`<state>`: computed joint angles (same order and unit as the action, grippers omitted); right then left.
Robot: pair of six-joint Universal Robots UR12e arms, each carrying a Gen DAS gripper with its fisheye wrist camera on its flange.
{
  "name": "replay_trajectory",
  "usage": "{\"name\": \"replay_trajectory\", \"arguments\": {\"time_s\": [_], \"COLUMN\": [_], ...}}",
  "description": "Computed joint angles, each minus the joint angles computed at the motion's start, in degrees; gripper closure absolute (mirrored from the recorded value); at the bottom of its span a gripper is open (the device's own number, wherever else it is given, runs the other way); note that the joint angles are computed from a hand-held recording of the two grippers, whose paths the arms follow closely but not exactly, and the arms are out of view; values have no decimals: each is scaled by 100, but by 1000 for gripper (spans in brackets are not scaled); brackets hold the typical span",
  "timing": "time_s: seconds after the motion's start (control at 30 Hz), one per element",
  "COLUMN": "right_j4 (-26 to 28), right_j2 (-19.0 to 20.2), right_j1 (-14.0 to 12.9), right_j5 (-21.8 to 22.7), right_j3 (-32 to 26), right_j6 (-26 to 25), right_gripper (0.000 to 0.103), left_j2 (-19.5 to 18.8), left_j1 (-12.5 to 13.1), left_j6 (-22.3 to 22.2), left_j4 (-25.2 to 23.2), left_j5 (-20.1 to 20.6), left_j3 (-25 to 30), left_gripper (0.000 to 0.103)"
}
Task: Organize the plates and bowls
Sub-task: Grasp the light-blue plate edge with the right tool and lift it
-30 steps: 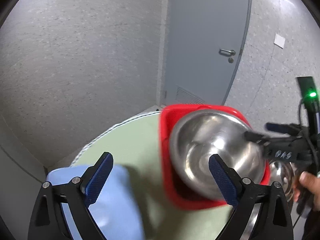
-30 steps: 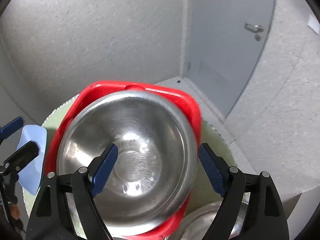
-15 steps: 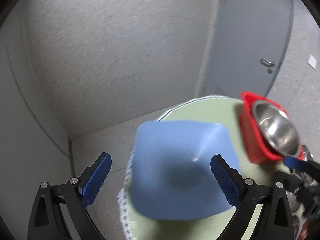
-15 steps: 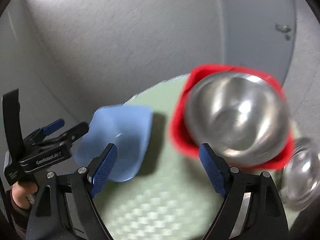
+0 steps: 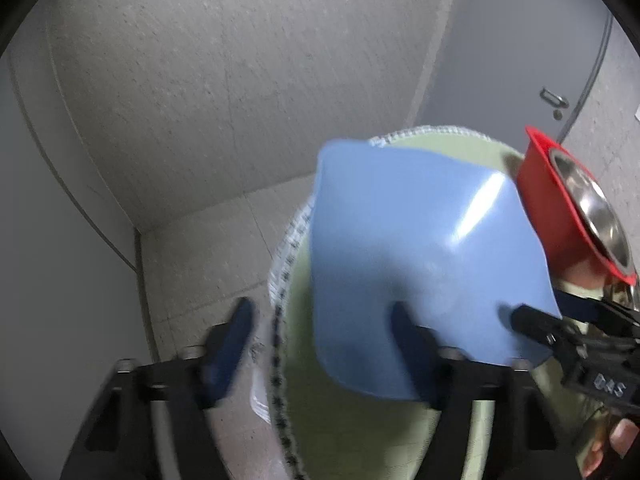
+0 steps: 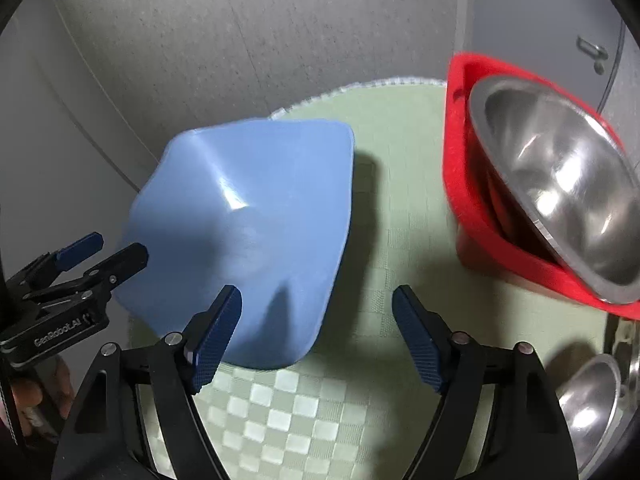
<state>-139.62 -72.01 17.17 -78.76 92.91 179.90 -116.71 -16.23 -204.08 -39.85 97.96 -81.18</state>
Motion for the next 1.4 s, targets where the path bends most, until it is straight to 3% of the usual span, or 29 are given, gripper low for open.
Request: {"name": "replay_trajectory", "arguments": {"time_s": [0.03,0.13,0.27,0.47,0.6,0.73,1.0,1.23,1.4], "right_j4": [52,91,-117,-353,-593,-844,-936,-488,-80], "right_j2": [15,25,-33,-287,-524,-735,-747,-657,-606], "right_j1": [-34,-126,-122,-290,-503,-823,-1327,-1644,-1749], "right_j5": [120,631,590,979,1183,1201,1037,1088,1276], "right_j3": [1,20,60,164,290,407,430,387,293], "right_j6": [24,-28,-95,-185,-192,-145,58,-204,-491], "right_gripper": [47,80,81,80,80,80,80,80,80], "left_j2": [-14,-64,53,401,379,127,-513,-876,-1248], "left_j1": [18,15,-39,-208,-394,-607,-901,-871,-869], "left_j6": [60,297,321,458,629,819,1074,995,806], "left_j4": [0,141,541,960,991,993,437,-224,-748], "left_j5": [-116,-116,-50,296,428,309,-5,-142,17], "left_j3": [22,64,-38,-232,37,508,1491,1963,2632], "left_gripper": [69,77,77,77,77,76,75,75,75]}}
